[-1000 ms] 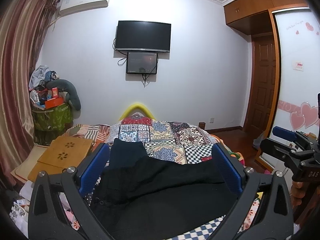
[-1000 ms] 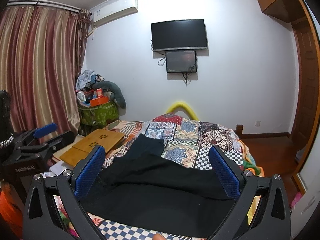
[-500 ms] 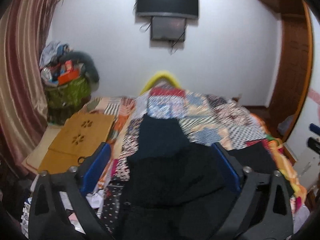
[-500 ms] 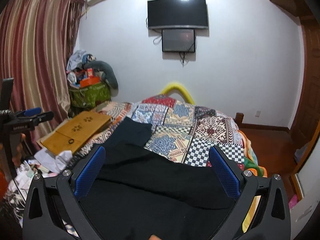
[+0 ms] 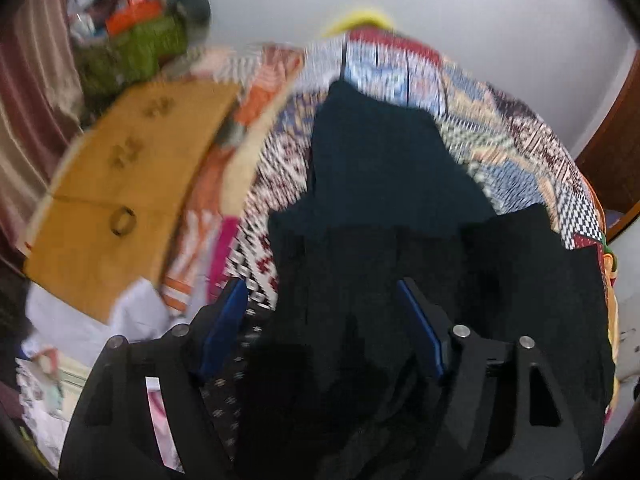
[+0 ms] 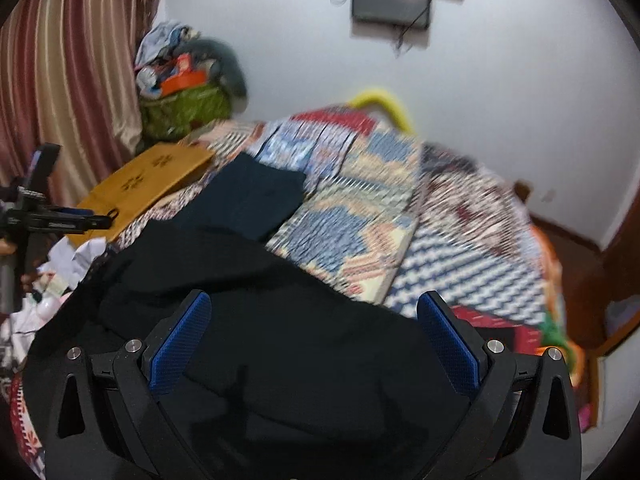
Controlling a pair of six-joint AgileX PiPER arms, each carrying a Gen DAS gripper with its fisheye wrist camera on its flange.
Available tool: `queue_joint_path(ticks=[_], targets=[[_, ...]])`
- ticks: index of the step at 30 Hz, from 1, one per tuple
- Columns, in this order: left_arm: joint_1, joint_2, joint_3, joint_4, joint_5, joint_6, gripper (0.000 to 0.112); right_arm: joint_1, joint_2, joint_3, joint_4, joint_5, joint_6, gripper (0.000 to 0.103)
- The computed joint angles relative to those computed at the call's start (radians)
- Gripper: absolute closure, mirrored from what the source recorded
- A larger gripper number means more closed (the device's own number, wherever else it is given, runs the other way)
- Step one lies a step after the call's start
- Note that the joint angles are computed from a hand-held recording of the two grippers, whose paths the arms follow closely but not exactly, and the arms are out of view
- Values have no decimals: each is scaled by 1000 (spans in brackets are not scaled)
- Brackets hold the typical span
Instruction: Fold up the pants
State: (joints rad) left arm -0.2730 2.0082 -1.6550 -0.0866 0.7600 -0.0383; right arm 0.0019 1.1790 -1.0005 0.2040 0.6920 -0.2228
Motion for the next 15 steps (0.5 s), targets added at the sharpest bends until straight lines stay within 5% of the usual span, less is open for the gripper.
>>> queue_joint_path(ticks=[6,10,15], targets=[[-3,189,-182,11,74,12,47,-29,218,-98,88,36,-133,2],[2,291,-327,-29,155,59,69,-35,372,-221,113,101,-180,3],[9,377,-447,-74,201,79,70,-2,522,-353,104,169,-248,17]])
